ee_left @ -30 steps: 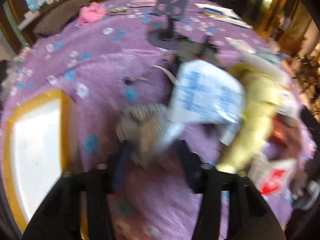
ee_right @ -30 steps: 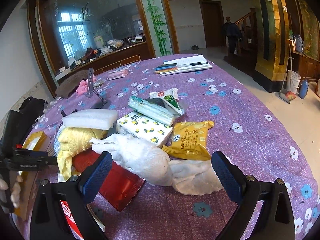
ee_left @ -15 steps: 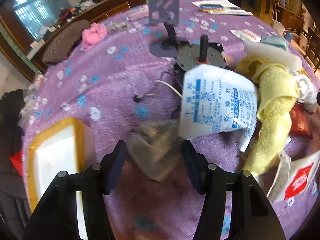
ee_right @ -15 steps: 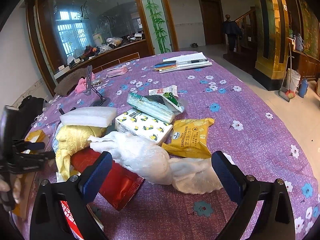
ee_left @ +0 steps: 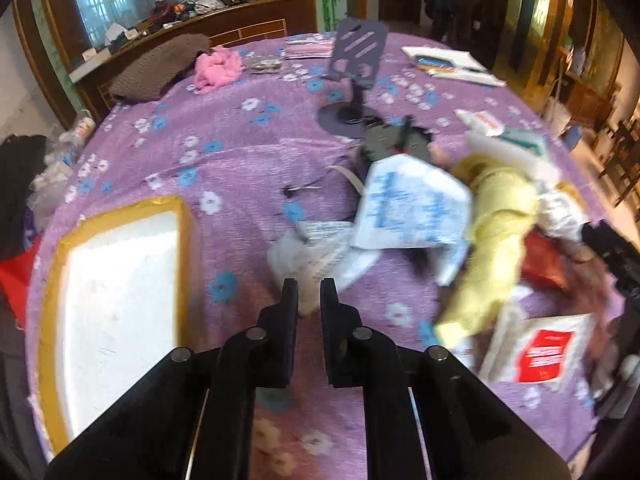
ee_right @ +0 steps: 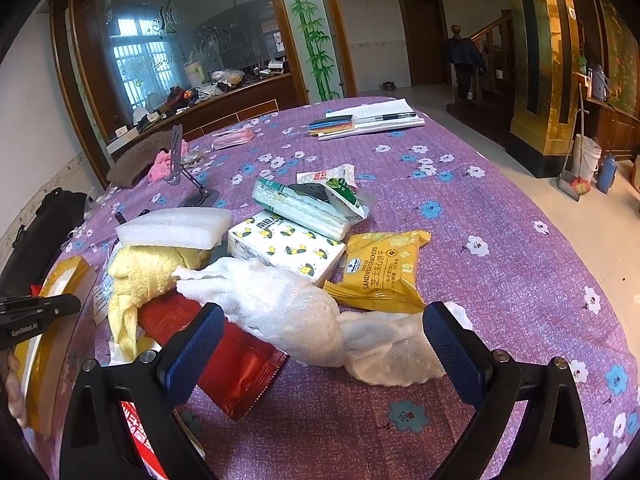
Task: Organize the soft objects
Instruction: 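Reach the left gripper to the white desiccant packet and close on it, then carry the packet over the white tray with the left gripper while the right grasps a blue-printed desiccant packet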
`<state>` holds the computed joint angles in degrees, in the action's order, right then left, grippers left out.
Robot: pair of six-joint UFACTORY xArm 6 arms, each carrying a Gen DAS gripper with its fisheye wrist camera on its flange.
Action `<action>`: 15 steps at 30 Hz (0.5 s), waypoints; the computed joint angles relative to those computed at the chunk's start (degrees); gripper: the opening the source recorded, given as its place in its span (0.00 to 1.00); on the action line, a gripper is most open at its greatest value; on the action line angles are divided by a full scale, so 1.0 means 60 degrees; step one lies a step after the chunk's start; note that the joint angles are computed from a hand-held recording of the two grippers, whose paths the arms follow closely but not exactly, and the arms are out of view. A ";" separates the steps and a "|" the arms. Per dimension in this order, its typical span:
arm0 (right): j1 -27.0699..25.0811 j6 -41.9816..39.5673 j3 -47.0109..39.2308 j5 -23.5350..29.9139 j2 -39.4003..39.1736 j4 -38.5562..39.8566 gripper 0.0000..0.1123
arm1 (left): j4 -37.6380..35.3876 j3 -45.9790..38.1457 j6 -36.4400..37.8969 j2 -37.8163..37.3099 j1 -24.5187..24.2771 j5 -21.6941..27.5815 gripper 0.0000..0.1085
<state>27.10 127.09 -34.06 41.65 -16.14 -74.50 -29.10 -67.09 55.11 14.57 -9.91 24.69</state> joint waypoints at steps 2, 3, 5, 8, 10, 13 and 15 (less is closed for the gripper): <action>0.0036 0.0021 0.0001 0.0088 -0.0004 0.0050 0.90 | 0.0065 -0.0198 -0.0044 0.0177 0.0080 -0.0003 0.14; 0.0048 0.0037 0.0012 0.0106 -0.0014 0.0062 0.90 | 0.0091 -0.0335 -0.0016 0.0285 0.0124 0.0083 0.17; 0.0021 -0.0022 -0.0008 0.0063 0.0011 0.0088 0.90 | 0.0412 -0.0458 -0.0137 0.0471 0.0078 -0.0065 0.30; 0.0014 -0.0038 -0.0008 0.0033 -0.0003 0.0089 0.90 | 0.1072 -0.0505 -0.0302 0.0710 -0.0157 -0.0448 0.31; -0.0010 -0.0024 0.0011 -0.0006 -0.0019 0.0073 0.90 | 0.1495 -0.0583 -0.0472 0.0879 -0.0312 -0.0648 0.31; -0.0049 -0.0022 0.0035 -0.0096 -0.0038 0.0062 0.90 | 0.1574 -0.0666 -0.0153 0.1028 -0.0609 -0.0887 0.52; -0.0074 -0.0030 0.0034 -0.0146 -0.0040 0.0046 0.90 | 0.2612 -0.0706 -0.0651 0.1219 -0.0755 -0.0985 0.60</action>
